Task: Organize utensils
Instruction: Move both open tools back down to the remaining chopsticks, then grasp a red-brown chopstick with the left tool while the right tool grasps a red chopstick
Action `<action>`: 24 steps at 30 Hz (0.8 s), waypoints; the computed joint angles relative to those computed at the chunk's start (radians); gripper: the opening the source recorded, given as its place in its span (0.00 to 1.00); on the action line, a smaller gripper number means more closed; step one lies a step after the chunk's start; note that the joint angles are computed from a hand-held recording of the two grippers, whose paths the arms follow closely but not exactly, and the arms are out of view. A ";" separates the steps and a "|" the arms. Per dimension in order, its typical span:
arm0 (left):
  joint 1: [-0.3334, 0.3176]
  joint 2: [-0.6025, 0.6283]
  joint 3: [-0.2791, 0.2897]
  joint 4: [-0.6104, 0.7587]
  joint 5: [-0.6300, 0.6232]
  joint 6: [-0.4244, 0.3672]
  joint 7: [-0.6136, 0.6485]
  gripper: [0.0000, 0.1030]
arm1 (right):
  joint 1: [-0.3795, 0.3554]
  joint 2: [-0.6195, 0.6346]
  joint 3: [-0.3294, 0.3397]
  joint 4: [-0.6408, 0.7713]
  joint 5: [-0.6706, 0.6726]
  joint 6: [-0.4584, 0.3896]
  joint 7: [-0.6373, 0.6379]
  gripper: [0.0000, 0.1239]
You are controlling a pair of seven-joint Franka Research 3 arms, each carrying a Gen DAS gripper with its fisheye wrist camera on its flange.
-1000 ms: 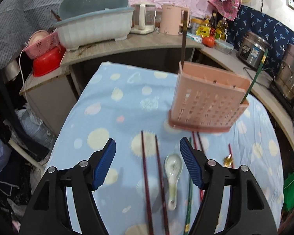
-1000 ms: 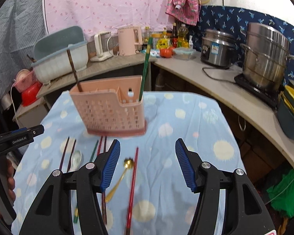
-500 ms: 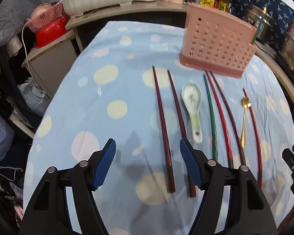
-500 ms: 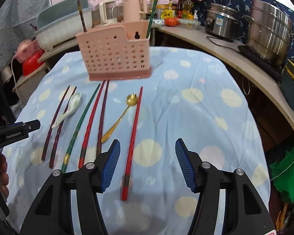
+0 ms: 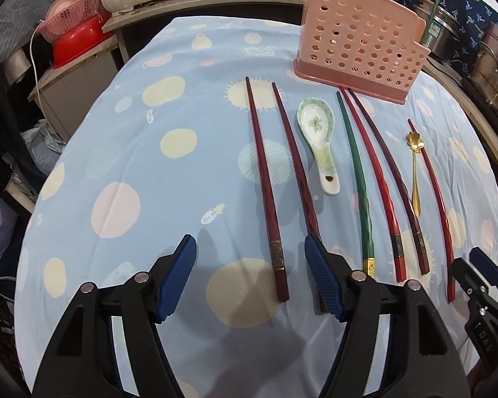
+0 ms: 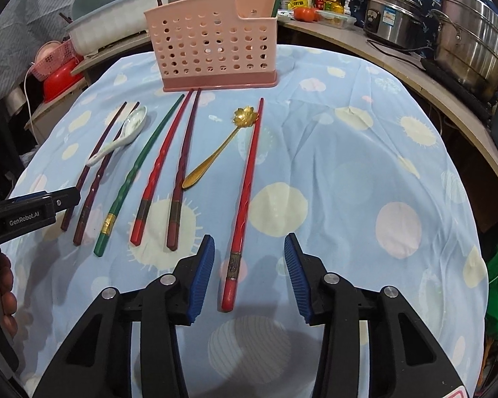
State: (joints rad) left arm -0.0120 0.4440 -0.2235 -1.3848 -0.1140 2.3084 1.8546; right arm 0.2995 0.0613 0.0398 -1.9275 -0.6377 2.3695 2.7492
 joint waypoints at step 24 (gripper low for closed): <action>0.014 -0.055 -0.016 -0.109 -0.033 0.073 0.089 0.08 | 0.000 0.000 -0.001 -0.027 -0.012 0.025 0.008 0.14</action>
